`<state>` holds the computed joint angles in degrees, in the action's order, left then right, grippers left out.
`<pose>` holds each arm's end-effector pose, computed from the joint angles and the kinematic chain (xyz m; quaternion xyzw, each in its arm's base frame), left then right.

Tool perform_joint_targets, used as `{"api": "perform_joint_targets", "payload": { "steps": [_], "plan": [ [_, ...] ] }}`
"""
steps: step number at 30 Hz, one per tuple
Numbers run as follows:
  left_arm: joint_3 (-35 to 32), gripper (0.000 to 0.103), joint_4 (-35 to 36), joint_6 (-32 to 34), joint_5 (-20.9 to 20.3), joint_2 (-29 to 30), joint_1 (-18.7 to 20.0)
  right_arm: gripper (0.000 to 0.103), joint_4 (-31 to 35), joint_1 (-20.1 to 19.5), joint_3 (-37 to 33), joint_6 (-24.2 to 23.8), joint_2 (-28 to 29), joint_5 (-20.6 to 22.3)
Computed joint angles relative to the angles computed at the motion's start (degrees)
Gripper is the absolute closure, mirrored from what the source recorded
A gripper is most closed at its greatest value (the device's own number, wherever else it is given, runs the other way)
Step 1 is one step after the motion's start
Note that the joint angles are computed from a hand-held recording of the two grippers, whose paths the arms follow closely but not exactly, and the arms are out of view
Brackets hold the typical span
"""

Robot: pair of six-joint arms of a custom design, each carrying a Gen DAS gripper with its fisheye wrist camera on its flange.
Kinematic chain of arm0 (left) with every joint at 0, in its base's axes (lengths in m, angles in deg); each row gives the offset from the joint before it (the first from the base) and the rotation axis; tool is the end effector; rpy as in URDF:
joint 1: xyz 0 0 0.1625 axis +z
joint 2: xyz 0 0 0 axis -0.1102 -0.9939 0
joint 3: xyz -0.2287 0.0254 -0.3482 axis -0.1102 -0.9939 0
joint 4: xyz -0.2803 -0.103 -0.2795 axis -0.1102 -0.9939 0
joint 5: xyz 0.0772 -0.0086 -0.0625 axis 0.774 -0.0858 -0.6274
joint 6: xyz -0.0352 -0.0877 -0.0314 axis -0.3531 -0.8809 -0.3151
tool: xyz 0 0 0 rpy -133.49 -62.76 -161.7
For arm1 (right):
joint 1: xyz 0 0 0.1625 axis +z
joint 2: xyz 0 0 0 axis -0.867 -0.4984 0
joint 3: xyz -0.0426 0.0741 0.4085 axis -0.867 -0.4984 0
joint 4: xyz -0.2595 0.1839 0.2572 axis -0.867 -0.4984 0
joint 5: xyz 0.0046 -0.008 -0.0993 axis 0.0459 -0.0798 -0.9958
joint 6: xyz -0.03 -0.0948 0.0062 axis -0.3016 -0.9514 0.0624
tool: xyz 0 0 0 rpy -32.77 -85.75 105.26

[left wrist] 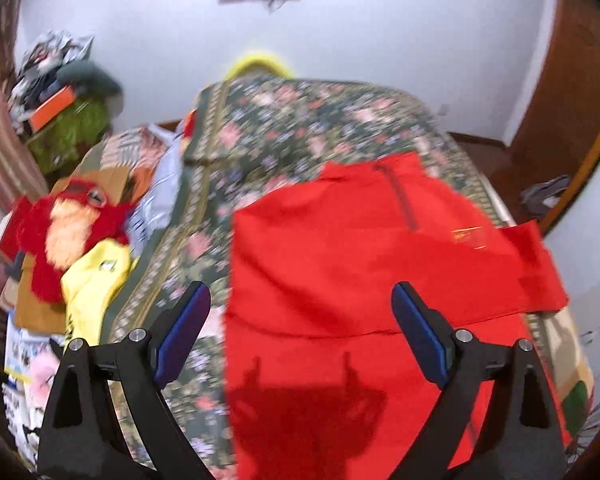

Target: Fold large clothes

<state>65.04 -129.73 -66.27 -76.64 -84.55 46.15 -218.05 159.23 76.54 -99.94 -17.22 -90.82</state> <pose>-0.5086 -0.6761 0.1198 0.3469 0.8797 -0.2054 0.2522 0.1335 -0.4227 0.5178 -0.0499 -0.8122 0.4818 0.3251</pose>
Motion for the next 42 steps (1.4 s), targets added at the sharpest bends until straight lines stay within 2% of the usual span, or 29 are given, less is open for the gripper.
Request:
{"api": "perform_joint_targets", "payload": {
  "steps": [4, 7, 11, 14, 16, 19, 25, 27, 29, 31, 33, 34, 35, 37, 40, 42],
  "plan": [
    [-0.74, 0.010, -2.42, 1.55, -2.14, 1.99, -1.80, 0.026, -1.25, -2.18, 1.44, 0.24, -2.73, -0.04],
    [-2.11, 0.010, -2.96, 2.39, -2.67, 4.41, -2.81, 0.025, 0.02, -5.81, 2.94, 2.41, -5.64, 1.00],
    [-4.97, 0.010, -0.63, 2.22, -4.81, 8.03, -3.36, 0.025, 4.75, -12.94, 4.56, 7.57, -9.12, 3.18],
    [-7.21, 0.010, 1.62, 2.87, -5.55, 10.84, -3.42, 0.025, 8.15, -19.26, 5.92, 11.32, -11.47, 7.73],
    [-8.26, 0.010, 2.93, 3.17, -5.47, 12.51, -3.41, 0.025, 10.61, -24.43, 6.50, 14.13, -12.74, 13.00],
    [-8.81, 0.010, 4.38, 2.56, -5.35, 13.99, -3.30, 0.025, 12.78, -29.99, 6.37, 17.42, -12.61, 17.49],
    [-6.70, 0.010, 4.24, 2.33, -4.24, 14.56, -3.04, 0.031, 15.44, -38.24, 4.79, 23.28, -10.98, 28.35],
    [-6.03, 0.010, 3.90, 2.80, -3.59, 14.57, -2.98, 0.031, 12.94, -39.20, 4.72, 25.05, -9.52, 28.91],
    [-6.18, 0.010, 4.70, 2.89, -2.99, 14.83, -2.72, 0.031, 11.18, -38.86, 4.57, 26.32, -8.79, 27.32],
    [-6.06, 0.010, 5.48, 2.33, -2.82, 14.77, -2.42, 0.035, 9.96, -38.39, 3.49, 27.33, -7.59, 25.26],
    [-5.44, 0.010, 5.83, 1.61, -3.06, 14.23, -2.14, 0.065, 9.40, -36.95, 1.93, 28.26, -6.03, 20.39],
    [-5.06, 0.010, 5.77, 1.46, -3.12, 13.91, -2.04, 0.073, 9.59, -36.78, 1.24, 28.19, -5.41, 19.22],
    [-4.65, 0.010, 5.66, 1.35, -3.17, 13.55, -1.98, 0.093, 10.07, -36.18, 0.45, 27.95, -5.22, 18.12],
    [-3.05, 0.010, 4.61, 1.74, -3.11, 12.28, -1.91, 0.097, 8.61, -34.72, 0.12, 26.53, -5.62, 17.66],
    [-1.25, 0.010, 3.13, 2.65, -1.98, 10.71, -1.91, 0.097, 1.27, -27.53, -0.93, 19.92, -4.04, 9.61],
    [-0.13, 0.010, 2.09, 2.93, -1.20, 9.68, -1.88, 0.097, -3.84, -21.51, -2.72, 13.72, -1.91, 3.66]
  ]
}}
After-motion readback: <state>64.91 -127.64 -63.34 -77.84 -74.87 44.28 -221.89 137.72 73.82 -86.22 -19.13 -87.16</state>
